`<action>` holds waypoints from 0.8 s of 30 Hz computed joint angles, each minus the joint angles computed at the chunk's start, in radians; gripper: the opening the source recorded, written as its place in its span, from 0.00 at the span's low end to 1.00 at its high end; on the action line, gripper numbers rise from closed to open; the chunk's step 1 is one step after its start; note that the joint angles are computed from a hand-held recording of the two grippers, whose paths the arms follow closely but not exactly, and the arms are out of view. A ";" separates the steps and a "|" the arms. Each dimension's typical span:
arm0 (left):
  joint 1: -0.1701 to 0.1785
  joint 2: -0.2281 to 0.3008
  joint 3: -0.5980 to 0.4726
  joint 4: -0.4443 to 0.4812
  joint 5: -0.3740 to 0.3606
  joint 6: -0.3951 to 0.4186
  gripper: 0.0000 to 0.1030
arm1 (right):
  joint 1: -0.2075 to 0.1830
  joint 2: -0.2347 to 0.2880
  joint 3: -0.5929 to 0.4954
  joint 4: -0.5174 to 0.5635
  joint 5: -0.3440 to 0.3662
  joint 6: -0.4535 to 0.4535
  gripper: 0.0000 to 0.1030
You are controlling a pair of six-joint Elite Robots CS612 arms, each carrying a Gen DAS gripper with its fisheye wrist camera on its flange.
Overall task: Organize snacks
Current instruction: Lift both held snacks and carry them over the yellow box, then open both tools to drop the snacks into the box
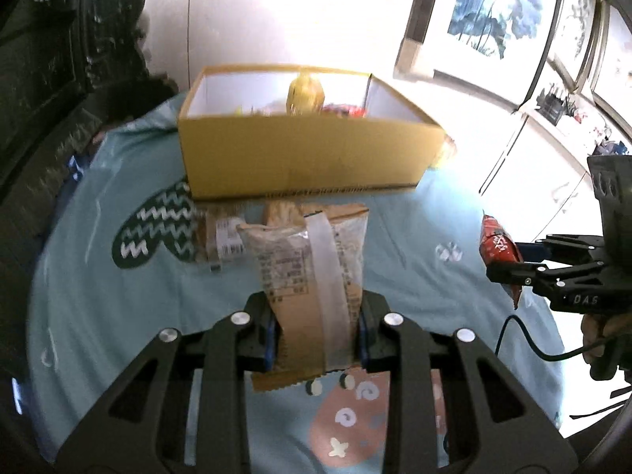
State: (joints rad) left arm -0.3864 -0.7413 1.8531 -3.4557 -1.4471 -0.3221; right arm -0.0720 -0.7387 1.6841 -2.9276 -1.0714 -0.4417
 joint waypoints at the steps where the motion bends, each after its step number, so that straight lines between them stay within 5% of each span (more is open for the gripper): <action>1: -0.001 -0.005 0.002 -0.008 0.004 -0.001 0.28 | -0.002 -0.005 0.003 -0.009 0.007 0.002 0.43; 15: 0.006 -0.068 -0.100 -0.010 0.101 0.074 0.28 | -0.023 -0.065 -0.064 -0.174 0.117 0.040 0.43; 24: 0.030 -0.012 -0.301 0.155 0.141 0.082 0.29 | 0.023 -0.005 -0.234 -0.181 0.036 0.083 0.43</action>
